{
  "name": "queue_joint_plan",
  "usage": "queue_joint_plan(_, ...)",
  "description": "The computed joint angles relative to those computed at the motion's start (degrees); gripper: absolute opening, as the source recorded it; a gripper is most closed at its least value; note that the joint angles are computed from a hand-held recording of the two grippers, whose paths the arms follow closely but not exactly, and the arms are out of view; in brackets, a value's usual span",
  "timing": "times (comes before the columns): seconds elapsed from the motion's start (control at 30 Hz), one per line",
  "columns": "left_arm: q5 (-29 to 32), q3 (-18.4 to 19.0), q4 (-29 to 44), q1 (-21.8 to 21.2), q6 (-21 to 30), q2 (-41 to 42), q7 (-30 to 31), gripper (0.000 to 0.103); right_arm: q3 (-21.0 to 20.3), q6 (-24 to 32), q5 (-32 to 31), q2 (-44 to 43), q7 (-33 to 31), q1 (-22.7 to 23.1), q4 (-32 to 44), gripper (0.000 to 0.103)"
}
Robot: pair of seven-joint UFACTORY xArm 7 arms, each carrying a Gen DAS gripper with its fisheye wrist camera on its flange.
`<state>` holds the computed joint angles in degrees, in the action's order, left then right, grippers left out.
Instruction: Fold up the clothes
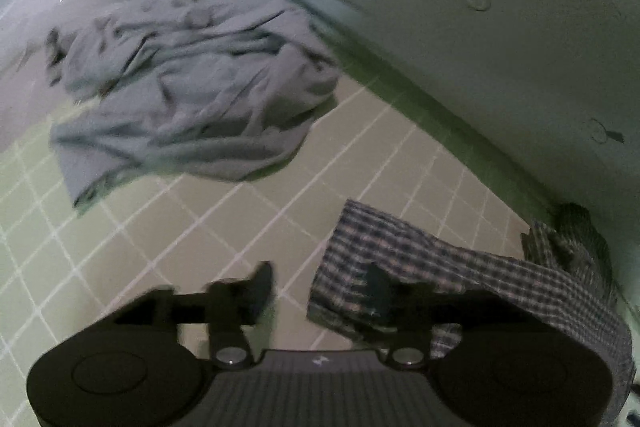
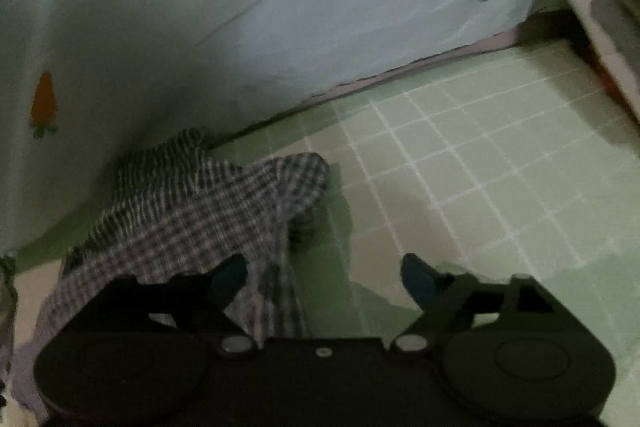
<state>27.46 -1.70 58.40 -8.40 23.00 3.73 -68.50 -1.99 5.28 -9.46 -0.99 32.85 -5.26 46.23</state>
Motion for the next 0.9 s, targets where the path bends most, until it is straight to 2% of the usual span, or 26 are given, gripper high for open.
queue_joint_plan(0.07,-3.7,-0.41,0.01,0.37,-0.92,0.62,3.8,0.06,0.11,0.85,-0.68,-1.99,0.01,-0.12,-1.88,0.086)
queue_joint_plan(0.17,-6.08,-0.71,2.43,-0.24,1.14,2.85,7.86,0.061,0.48,1.61,1.24,-5.67,-1.34,-0.08,-5.73,0.087)
queue_joint_plan(0.3,-8.21,-0.43,4.42,-1.21,0.77,5.37,10.3,0.056,2.86,2.53,-0.56,-8.44,2.04,-2.45,-8.73,0.087)
queue_joint_plan(0.33,-7.71,0.02,4.98,-1.75,1.18,5.87,9.79,0.053,3.29,2.78,-0.99,-9.01,2.76,-2.88,-9.28,0.087)
queue_joint_plan(0.4,-6.89,0.73,5.73,-2.52,1.24,6.62,8.84,0.031,3.8,3.3,-1.49,-10.05,3.52,-3.38,-10.14,0.086)
queue_joint_plan(0.47,-6.9,1.14,5.87,-2.82,-0.13,7.08,8.51,0.014,3.59,3.32,-1.02,-11.14,3.27,-3.28,-11.17,0.086)
queue_joint_plan(0.5,-6.6,1.27,6.21,-3.07,-0.93,7.26,8.62,0.01,3.52,3.24,-0.73,-11.69,3.17,-3.33,-11.68,0.086)
queue_joint_plan(0.6,-2.74,2.07,7.71,-4.83,-3.0,7.35,8.43,0.009,3.8,3.23,-0.76,-13.56,3.38,-4.5,-13.23,0.086)
queue_joint_plan(0.7,-2.86,0.65,8.83,-5.69,-6.38,6.87,11.63,0.009,5.05,3.0,-2.27,-16.0,4.4,-6.79,-15.24,0.086)
queue_joint_plan(0.77,-5.74,-1.1,9.1,-5.78,-9.21,6.57,16.01,0.009,5.69,2.79,-2.72,-18.05,4.92,-8.01,-16.83,0.086)
queue_joint_plan(0.9,-12.12,-5.83,8.9,-7.4,-11.03,5.55,29.69,0.01,5.56,3.1,-1.6,-23.27,4.4,-8.65,-20.97,0.086)
